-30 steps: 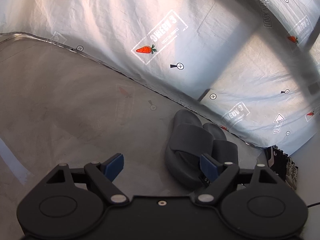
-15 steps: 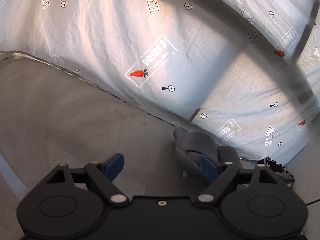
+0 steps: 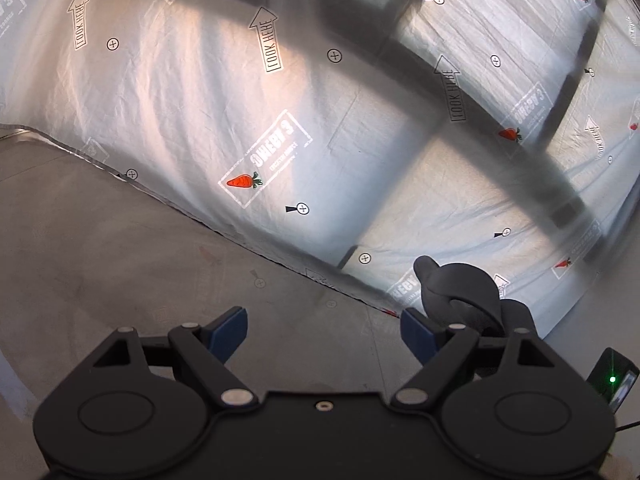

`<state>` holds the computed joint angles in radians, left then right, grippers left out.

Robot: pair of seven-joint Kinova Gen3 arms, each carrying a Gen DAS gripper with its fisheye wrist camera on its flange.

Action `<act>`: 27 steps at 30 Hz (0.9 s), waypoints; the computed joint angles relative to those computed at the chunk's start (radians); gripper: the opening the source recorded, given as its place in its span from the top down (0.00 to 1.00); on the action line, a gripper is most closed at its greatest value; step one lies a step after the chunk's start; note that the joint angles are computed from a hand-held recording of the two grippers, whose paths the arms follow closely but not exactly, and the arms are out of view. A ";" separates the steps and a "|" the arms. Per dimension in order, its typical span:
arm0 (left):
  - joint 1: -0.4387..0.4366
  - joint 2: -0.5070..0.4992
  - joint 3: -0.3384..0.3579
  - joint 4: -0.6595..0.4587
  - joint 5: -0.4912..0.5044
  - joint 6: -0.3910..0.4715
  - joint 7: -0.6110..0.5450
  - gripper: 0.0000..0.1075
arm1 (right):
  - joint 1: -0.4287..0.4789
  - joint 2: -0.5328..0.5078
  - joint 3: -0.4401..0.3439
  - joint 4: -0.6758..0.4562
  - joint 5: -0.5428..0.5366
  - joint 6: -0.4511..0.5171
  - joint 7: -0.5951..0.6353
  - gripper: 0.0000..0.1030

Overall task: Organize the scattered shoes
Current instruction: 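Carry the dark grey slides with the right tool toward the shoe row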

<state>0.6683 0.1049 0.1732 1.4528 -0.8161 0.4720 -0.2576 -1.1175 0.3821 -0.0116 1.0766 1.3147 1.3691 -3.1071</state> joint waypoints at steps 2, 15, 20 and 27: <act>0.017 0.000 0.002 0.003 -0.026 0.002 0.033 0.22 | -0.014 -0.037 0.002 0.045 0.023 0.034 -0.023 0.70; 0.266 0.150 -0.022 -0.144 -0.190 0.119 0.225 0.22 | 0.035 -0.309 -0.155 0.364 0.105 0.257 -0.142 0.68; 0.393 0.284 -0.052 -0.339 -0.180 0.225 0.200 0.22 | 0.103 -0.463 -0.213 0.540 0.067 0.245 -0.140 0.68; 0.530 0.486 -0.084 -0.663 -0.143 0.356 0.045 0.22 | 0.196 -0.692 -0.230 0.761 -0.028 0.161 -0.133 0.67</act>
